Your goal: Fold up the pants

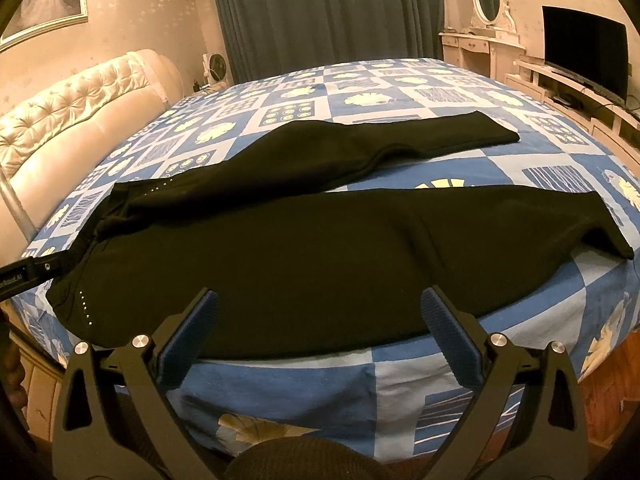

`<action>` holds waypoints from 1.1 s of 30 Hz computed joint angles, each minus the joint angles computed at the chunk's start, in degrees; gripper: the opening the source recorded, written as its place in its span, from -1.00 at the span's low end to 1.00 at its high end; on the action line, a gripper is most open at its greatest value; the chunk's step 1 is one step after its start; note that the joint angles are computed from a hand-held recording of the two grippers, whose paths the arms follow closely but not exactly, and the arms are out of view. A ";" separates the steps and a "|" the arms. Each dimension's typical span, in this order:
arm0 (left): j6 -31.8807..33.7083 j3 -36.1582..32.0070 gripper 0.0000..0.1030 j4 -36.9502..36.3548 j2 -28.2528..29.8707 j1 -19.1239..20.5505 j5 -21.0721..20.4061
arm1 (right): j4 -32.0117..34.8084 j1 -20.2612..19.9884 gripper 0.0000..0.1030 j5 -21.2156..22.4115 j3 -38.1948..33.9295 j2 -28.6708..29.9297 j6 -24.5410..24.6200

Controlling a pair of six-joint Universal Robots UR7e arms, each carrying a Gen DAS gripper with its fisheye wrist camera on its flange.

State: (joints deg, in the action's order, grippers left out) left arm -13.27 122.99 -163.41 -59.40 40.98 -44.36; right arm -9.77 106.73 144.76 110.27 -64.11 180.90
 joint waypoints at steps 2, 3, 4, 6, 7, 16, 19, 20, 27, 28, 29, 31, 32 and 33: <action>-0.07 0.01 0.92 0.00 0.07 -0.05 0.09 | 0.04 -0.15 0.96 -0.16 0.09 0.01 0.17; -0.16 0.04 0.92 0.11 0.11 -0.08 0.12 | -0.08 -0.14 0.96 -0.14 0.16 0.05 0.15; -0.12 -0.02 0.92 0.17 0.20 -0.10 0.13 | 0.07 -0.20 0.96 -0.19 0.14 0.08 0.31; -0.08 -0.12 0.91 0.27 0.27 -0.06 -0.04 | -0.05 -0.33 0.96 -0.32 0.29 0.09 0.37; -0.04 -0.07 0.92 0.15 0.29 -0.08 0.10 | -0.13 -0.35 0.96 -0.38 0.38 0.06 0.37; 0.08 -0.03 0.91 0.18 0.27 0.02 -0.07 | 0.05 -0.49 0.96 -0.54 0.49 0.06 0.61; 0.12 -0.11 0.91 0.29 0.28 0.08 -0.18 | 0.18 -0.61 0.96 -0.70 0.56 -0.02 0.70; 0.14 -0.17 0.91 0.41 0.22 0.10 -0.15 | 0.25 -0.59 0.96 -0.67 0.55 -0.02 0.75; 0.00 -0.15 0.92 0.45 0.25 0.08 -0.14 | 0.15 -0.61 0.96 -0.70 0.47 0.13 0.79; -0.10 -0.15 0.91 0.51 0.26 0.06 -0.09 | 0.14 -0.61 0.96 -0.73 0.51 0.12 0.86; -0.12 -0.14 0.91 0.52 0.23 0.07 -0.15 | 0.22 -0.66 0.96 -0.78 0.40 0.21 0.93; 0.00 -0.09 0.91 0.39 0.22 0.05 -0.20 | 0.21 -0.67 0.96 -0.84 0.46 0.24 1.08; 0.12 -0.11 0.92 0.30 0.25 0.06 -0.09 | 0.20 -0.65 0.96 -0.86 0.49 0.33 1.23; 0.19 -0.05 0.91 0.19 0.29 0.02 -0.03 | 0.08 -0.66 0.96 -0.89 0.52 0.35 1.17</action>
State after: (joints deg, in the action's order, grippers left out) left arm -13.08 122.94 -163.23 -59.11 41.00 -44.38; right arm -9.69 106.07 143.88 110.79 -63.76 182.07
